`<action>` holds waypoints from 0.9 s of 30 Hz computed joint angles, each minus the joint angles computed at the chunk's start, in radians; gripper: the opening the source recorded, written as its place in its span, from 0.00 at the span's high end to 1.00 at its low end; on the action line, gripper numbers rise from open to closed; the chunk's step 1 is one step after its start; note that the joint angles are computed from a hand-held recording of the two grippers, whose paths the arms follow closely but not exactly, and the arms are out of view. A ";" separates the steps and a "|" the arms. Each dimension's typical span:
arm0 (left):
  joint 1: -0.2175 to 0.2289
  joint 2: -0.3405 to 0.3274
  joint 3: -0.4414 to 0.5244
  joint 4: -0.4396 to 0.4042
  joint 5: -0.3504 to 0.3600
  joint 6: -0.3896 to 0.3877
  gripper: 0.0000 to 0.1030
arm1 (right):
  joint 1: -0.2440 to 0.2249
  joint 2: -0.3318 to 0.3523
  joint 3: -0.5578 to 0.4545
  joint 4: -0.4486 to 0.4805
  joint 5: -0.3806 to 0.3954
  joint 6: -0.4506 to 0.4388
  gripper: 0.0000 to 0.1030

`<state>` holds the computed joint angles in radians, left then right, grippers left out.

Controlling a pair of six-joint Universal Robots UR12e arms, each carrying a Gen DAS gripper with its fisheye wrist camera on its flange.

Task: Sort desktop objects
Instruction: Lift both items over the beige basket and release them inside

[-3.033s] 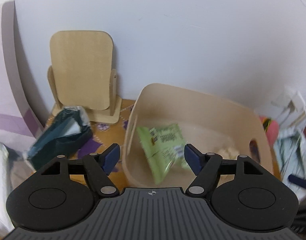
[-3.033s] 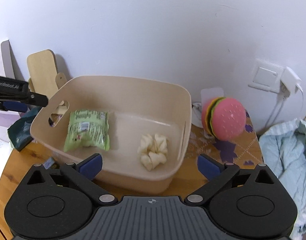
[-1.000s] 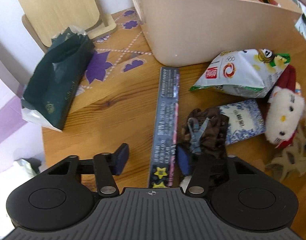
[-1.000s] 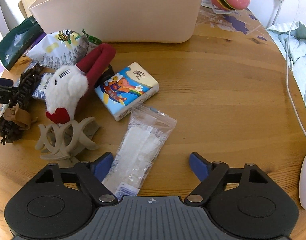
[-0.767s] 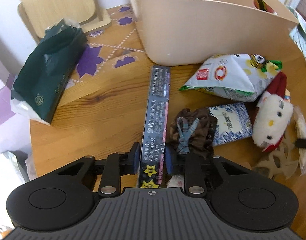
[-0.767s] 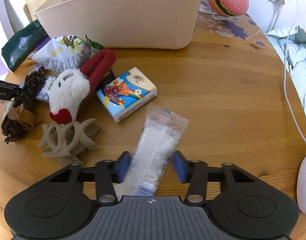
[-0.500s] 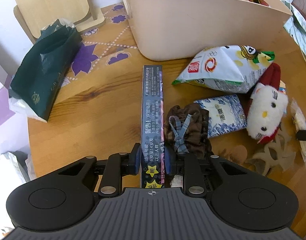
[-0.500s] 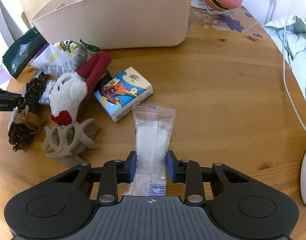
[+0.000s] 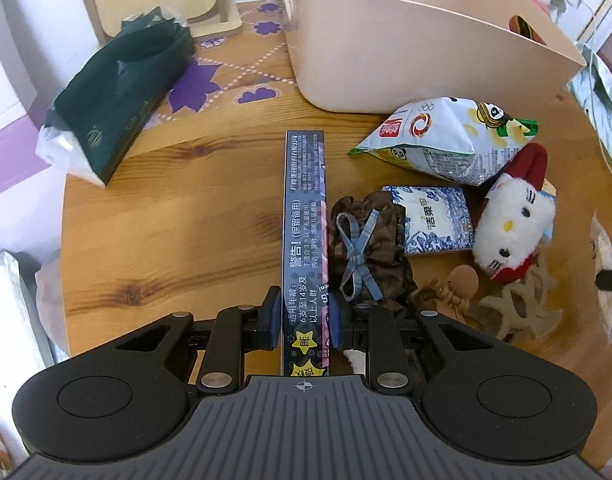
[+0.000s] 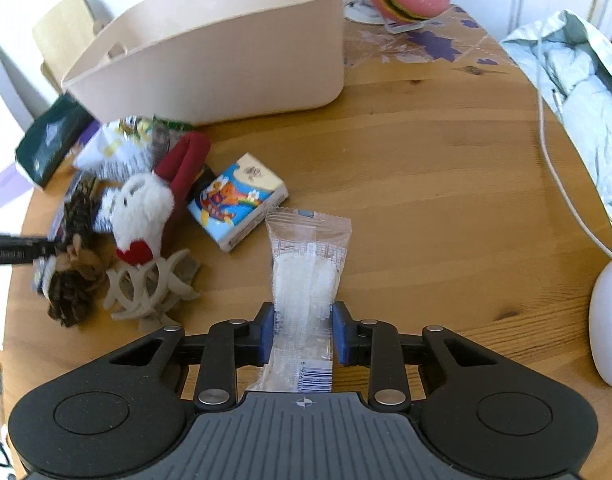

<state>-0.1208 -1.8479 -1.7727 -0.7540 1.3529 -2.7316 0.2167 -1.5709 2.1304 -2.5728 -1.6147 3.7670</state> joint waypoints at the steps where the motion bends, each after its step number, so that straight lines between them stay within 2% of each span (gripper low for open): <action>1: 0.001 0.007 -0.012 0.032 -0.003 0.002 0.77 | -0.002 -0.004 0.001 -0.005 0.001 0.000 0.73; 7: 0.017 0.038 -0.038 0.123 -0.069 -0.010 0.77 | -0.009 -0.022 0.001 -0.031 -0.003 -0.009 0.73; 20: 0.019 0.055 -0.004 0.171 -0.144 -0.007 0.77 | -0.045 -0.053 0.001 -0.107 -0.021 -0.012 0.73; 27: 0.001 0.045 0.024 0.213 -0.167 0.006 0.77 | -0.070 -0.060 -0.009 -0.162 -0.040 -0.034 0.73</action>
